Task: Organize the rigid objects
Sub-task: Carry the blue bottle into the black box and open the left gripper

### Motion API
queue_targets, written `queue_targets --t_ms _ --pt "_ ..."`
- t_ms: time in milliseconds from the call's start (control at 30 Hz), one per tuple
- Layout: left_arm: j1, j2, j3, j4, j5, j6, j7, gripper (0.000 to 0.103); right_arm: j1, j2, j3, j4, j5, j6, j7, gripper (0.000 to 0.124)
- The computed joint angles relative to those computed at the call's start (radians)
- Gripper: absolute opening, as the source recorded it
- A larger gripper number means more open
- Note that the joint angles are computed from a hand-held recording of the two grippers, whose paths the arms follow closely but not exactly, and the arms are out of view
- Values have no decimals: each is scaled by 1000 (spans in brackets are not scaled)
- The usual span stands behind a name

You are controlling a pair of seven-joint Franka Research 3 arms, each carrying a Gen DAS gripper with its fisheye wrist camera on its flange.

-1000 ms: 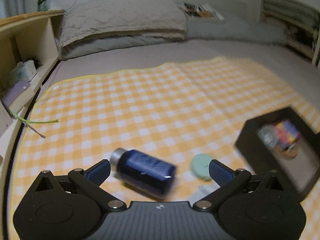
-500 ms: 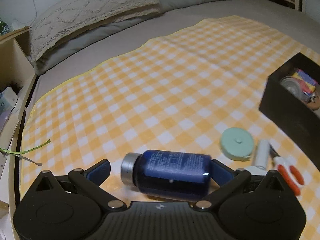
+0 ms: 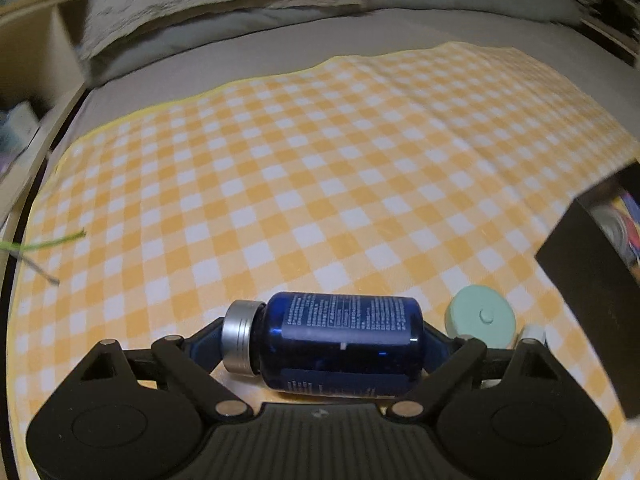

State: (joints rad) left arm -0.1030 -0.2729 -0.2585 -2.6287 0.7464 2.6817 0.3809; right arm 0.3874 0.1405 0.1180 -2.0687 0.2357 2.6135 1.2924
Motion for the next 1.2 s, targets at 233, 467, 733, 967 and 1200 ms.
queue_targets --t_ms 233,467,733,967,1200 --pt "-11 -66 -19 -18 -89 32 -217 93 0 -1 -1 -4 -5 2 0 4" --pt "1 -114 -109 -3 -87 188 -437 93 12 2 -4 -2 -45 7 34 4" --pt "99 59 -286 165 96 370 -685 93 12 4 0 -1 -41 10 41 4" --pt "-8 289 -279 368 216 279 -692 93 -12 3 1 29 49 -22 20 3" --pt "-128 417 -202 488 263 163 -713 93 -20 31 -1 79 97 -38 33 2"
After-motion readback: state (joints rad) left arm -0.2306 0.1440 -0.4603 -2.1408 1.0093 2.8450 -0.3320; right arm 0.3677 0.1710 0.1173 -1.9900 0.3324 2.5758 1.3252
